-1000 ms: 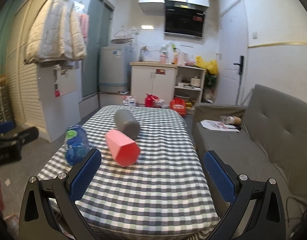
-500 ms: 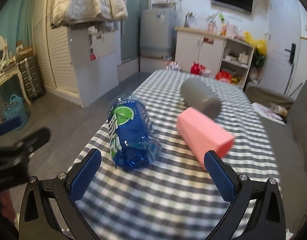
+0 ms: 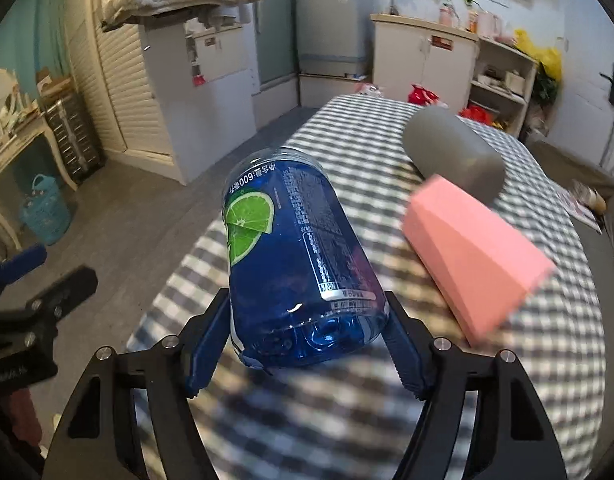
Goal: Flip cup upside down
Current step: 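Lift the blue bottle off the table with the right tool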
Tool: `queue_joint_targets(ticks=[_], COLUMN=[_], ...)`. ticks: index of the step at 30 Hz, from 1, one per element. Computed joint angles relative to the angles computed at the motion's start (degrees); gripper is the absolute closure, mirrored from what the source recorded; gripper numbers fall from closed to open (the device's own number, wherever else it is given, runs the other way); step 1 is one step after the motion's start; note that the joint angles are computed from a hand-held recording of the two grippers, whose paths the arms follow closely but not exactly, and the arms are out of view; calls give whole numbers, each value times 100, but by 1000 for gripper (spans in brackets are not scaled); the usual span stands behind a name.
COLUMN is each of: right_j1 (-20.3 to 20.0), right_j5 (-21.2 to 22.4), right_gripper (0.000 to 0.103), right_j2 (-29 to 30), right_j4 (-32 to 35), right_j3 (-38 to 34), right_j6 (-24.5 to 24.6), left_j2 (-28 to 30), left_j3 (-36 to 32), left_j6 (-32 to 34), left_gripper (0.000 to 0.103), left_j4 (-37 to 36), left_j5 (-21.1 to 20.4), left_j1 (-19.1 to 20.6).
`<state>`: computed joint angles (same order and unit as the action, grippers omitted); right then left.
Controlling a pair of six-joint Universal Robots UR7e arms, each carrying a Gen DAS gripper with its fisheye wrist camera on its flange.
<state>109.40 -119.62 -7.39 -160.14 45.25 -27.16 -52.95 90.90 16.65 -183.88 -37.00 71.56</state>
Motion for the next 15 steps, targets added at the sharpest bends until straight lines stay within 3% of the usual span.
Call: queue_joint_targets(ticks=[8, 15], right_j1=[155, 236], right_j5=[-895, -1071], right_gripper=[31, 31], right_j2=[-913, -1256], right_j4=[-1136, -1254], right_j3=[1692, 2361], right_j6=[431, 429], left_j2=[-106, -167], left_j3=[225, 376], left_j6=[-72, 20], left_gripper=[0, 0], left_j4=[-57, -85], left_j5=[-45, 93], left_j1=[-338, -670])
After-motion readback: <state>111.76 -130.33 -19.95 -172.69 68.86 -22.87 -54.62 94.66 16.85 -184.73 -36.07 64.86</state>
